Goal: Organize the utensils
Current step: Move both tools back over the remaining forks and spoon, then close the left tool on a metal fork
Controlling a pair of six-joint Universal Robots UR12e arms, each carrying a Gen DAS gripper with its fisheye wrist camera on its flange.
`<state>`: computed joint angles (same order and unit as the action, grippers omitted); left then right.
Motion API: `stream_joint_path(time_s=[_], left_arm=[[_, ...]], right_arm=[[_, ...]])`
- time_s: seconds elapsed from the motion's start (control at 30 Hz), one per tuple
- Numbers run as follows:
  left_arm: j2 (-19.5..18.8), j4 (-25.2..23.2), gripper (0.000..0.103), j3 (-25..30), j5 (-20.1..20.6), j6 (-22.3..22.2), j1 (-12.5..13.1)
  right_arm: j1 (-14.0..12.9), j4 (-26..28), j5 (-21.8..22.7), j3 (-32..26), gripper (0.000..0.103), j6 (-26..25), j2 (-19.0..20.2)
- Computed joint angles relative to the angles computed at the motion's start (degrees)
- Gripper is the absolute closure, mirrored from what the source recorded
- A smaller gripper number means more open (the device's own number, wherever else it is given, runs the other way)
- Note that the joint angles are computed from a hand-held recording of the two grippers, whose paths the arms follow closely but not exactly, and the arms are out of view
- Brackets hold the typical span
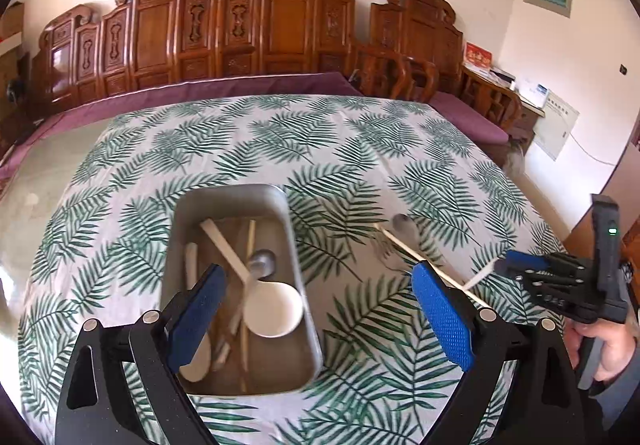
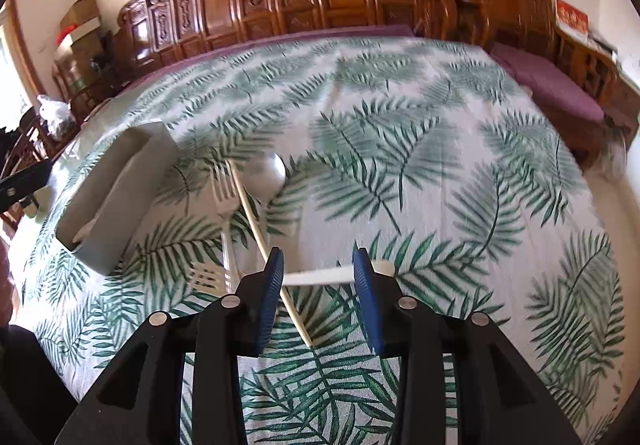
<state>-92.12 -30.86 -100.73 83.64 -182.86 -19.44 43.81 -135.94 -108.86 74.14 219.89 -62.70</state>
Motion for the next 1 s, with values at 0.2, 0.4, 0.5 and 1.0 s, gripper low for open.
stream_joint_path(time_s=[0.2, 0.4, 0.5, 1.0], left_arm=[[-0.6, -0.9, 0.013, 0.2, 0.0, 0.9, -1.2], [-1.0, -2.0, 0.013, 0.4, -0.6, 0.4, -1.7], [-1.4, -2.6, 0.013, 0.8, -0.1, 0.3, -2.2], [-8.4, -12.6, 0.036, 7.9, 0.1, -2.7, -6.7]], right_arm=[[-0.1, -1.0, 2.5, 0.6, 0.064, 0.5, 0.5], [0.3, -0.9, 2.2, -0.3, 0.064, -2.0, 1.1], [-0.1, -1.1, 1.9, 0.6, 0.064, -0.9, 0.6], [-1.6, -2.1, -0.8, 5.1, 0.064, 0.7, -2.5]])
